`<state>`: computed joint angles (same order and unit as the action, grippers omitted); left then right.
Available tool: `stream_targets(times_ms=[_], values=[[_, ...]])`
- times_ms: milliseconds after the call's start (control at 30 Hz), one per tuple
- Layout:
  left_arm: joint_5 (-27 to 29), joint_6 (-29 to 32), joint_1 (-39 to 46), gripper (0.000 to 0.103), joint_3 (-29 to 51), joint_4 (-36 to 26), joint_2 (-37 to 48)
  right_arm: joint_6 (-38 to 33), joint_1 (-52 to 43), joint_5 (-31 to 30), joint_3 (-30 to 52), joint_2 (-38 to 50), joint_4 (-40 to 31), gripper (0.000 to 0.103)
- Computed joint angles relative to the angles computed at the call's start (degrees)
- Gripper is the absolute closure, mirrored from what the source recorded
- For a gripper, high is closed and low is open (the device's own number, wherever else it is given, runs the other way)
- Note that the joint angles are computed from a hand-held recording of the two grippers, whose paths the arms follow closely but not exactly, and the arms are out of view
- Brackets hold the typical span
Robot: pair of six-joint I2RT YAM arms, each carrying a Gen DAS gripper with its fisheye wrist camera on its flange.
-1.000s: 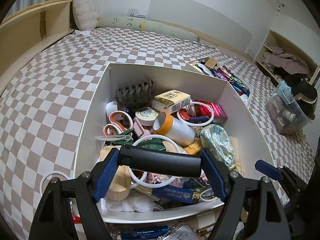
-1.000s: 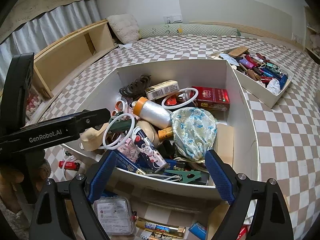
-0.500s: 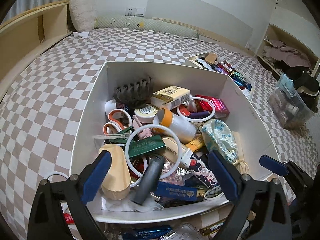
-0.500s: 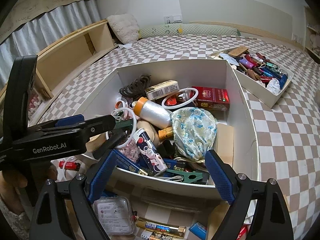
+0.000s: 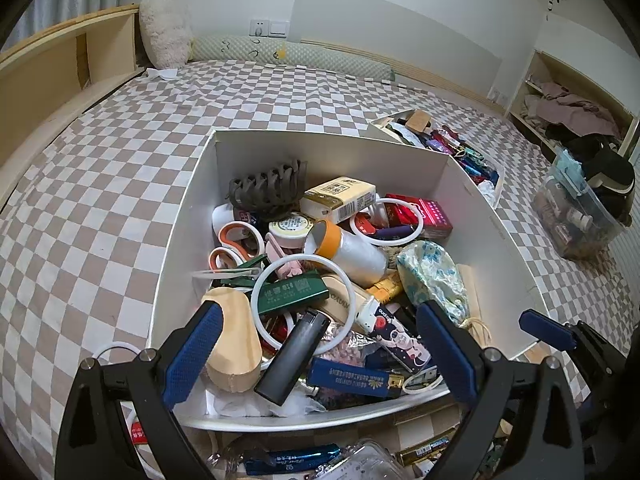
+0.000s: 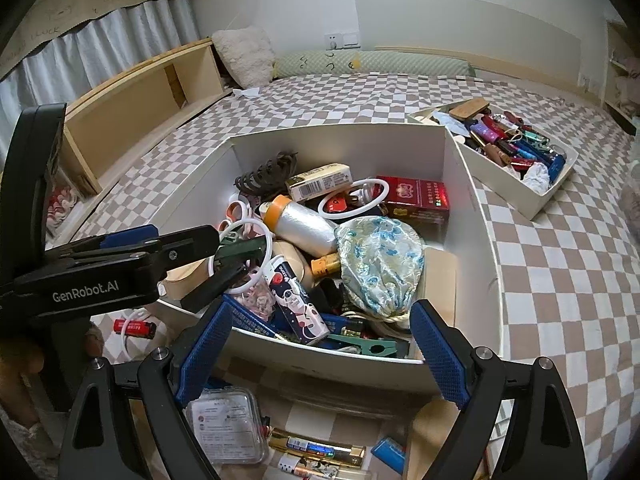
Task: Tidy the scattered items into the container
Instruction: 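Withdraw both tools from the box toward the items lying beside it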
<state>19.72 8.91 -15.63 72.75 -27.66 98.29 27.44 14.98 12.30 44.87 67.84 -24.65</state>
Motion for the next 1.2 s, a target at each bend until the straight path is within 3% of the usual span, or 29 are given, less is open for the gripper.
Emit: stream_targets(times_ms=[200,300,933,1200], values=[[0.1,0.6,0.2,0.005,-0.9,-0.3,-1.5,1.2,0.6,2.5,-0.6,-1.2,-1.0,0.013],[0.2,0.7,0.4,0.005,-1.2,-0.5,-2.0,2.1,1.2,3.3,-1.4,-2.5,-1.3,0.0],[-0.8,2.0,3.4,0.0,-7.2,0.8,-9.6,7.3,7.8,12.1,-2.5,-9.2,-7.8,0.0],[-0.1,6.7,4.9,0.0,-10.0,-0.1,-15.4,10.1,11.0,14.8,-3.0,-11.6,-11.0,0.0]])
